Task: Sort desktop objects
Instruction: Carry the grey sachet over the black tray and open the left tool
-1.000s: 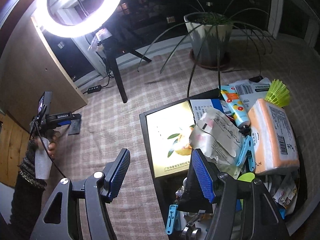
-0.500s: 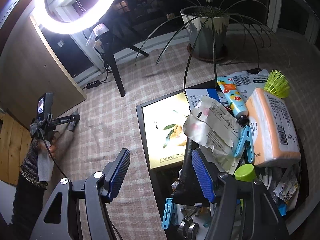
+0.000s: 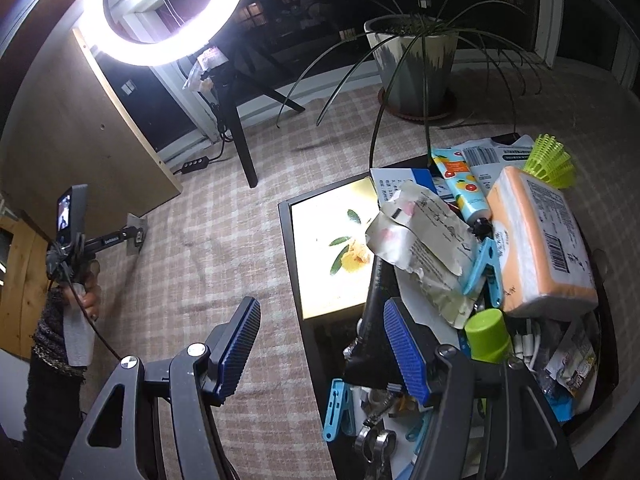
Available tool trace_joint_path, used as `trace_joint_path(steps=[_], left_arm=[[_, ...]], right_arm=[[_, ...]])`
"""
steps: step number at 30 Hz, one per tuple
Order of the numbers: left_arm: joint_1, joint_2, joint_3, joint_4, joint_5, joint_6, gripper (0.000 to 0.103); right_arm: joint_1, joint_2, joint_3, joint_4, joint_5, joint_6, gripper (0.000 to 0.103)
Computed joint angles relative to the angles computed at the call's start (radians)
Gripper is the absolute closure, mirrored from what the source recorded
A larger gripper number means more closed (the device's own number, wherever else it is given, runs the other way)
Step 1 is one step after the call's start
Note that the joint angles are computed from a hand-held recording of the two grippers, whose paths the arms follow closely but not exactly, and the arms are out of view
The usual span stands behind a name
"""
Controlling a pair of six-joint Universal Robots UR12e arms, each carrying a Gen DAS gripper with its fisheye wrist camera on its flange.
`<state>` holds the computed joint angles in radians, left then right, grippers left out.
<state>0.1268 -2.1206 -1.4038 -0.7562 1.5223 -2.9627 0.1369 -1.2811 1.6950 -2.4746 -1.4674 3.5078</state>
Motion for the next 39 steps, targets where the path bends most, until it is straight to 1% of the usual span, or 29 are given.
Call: trace_joint_path(steps=[2,3,7,10,15,19,25,31,35,39], left_arm=[[0.003,0.018,-0.019,0.013,-0.01,0.009,0.099],[0.018,0.027,-0.027,0.016,-0.03,0.026,0.099],[0.005,0.065,-0.059,0.037,-0.076,0.061,0.099],[-0.035,0.059,-0.055,0.056,-0.105,0.087,0.099],[-0.091,0.087,-0.058,0.063,-0.173,0.153,0.099],[-0.142,0.109,-0.055,0.043,-0.229,0.205,0.099],[-0.221,0.122,-0.042,0.01,-0.275,0.26,0.099],[-0.293,0.128,-0.034,-0.006,-0.285,0.291,0.099],[-0.344,0.119,-0.02,-0.016,-0.244,0.307,0.098],[-0.379,0.108,-0.01,-0.021,-0.202,0.308,0.098]], right_arm=[[-0.003,-0.01,0.012,-0.006,-0.007,-0.002,0.043],[-0.005,-0.018,0.021,-0.006,-0.013,0.0,0.043],[-0.022,-0.049,0.058,-0.014,-0.021,0.016,0.043],[-0.039,-0.079,0.093,-0.026,-0.031,0.036,0.043],[-0.071,-0.134,0.158,-0.041,-0.044,0.08,0.043],[-0.096,-0.177,0.209,-0.054,-0.053,0.108,0.043],[-0.13,-0.237,0.282,-0.067,-0.072,0.143,0.043],[-0.158,-0.288,0.343,-0.058,-0.069,0.158,0.043],[-0.178,-0.323,0.383,-0.066,-0.059,0.174,0.043],[-0.194,-0.35,0.409,-0.071,-0.054,0.18,0.043]])
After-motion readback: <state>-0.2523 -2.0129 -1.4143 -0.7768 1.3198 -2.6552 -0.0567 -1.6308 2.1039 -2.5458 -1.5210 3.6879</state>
